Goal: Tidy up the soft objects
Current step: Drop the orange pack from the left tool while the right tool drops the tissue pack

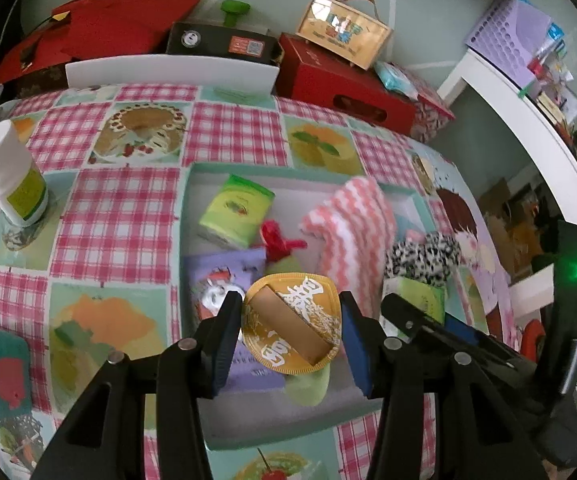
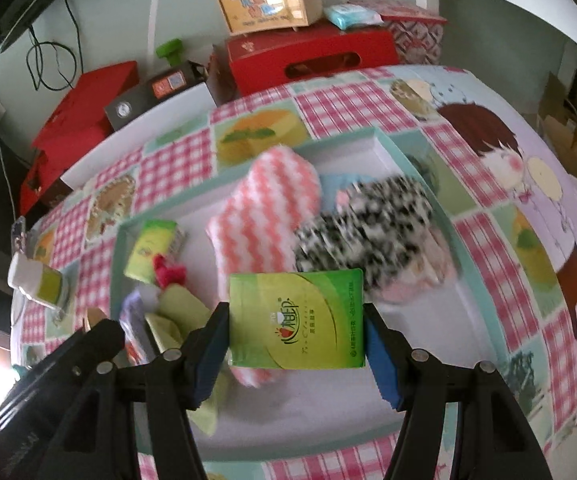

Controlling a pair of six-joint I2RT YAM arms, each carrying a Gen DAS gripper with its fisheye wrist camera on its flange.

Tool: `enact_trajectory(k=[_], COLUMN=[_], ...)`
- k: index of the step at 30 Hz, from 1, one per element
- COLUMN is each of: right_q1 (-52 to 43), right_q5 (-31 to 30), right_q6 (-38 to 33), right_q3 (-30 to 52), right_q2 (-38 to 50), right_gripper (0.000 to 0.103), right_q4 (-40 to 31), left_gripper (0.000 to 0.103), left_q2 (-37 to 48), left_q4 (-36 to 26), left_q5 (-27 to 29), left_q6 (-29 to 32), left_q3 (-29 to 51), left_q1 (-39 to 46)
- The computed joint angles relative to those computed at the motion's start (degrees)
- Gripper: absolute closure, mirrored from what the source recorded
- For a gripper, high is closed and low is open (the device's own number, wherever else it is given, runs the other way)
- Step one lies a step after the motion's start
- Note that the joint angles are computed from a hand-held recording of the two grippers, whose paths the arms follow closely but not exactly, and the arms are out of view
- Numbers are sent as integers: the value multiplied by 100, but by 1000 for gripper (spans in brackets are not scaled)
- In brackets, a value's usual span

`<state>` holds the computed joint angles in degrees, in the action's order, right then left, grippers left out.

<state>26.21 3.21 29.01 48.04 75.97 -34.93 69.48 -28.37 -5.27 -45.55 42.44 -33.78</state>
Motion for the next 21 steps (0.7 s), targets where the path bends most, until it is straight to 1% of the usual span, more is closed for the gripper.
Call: enact_trajectory(k=[10, 12, 14, 16, 21], right_q1=[91, 113, 130, 130, 100], right_q5=[5, 5, 6, 3, -30], right_q6=[3, -2, -11, -16, -67], right_q3=[-453, -478, -476, -470, -362], right_q2=[-112, -147, -140, -127, 66], right_gripper=[36, 36, 36, 36, 34], right_q4=[-47, -68, -72, -74, -56], left_gripper=[52, 48, 41, 39, 38], left_q2=[-59, -61, -69, -126, -284], left_q4=[-114, -144, -201, -196, -306], left_q5=[96, 118, 101, 95, 70], left_q6=[-409, -458, -463, -457, -441], left_q3=[-262, -275, -253, -269, -257], left_q1=[-371, -403, -399, -365, -195])
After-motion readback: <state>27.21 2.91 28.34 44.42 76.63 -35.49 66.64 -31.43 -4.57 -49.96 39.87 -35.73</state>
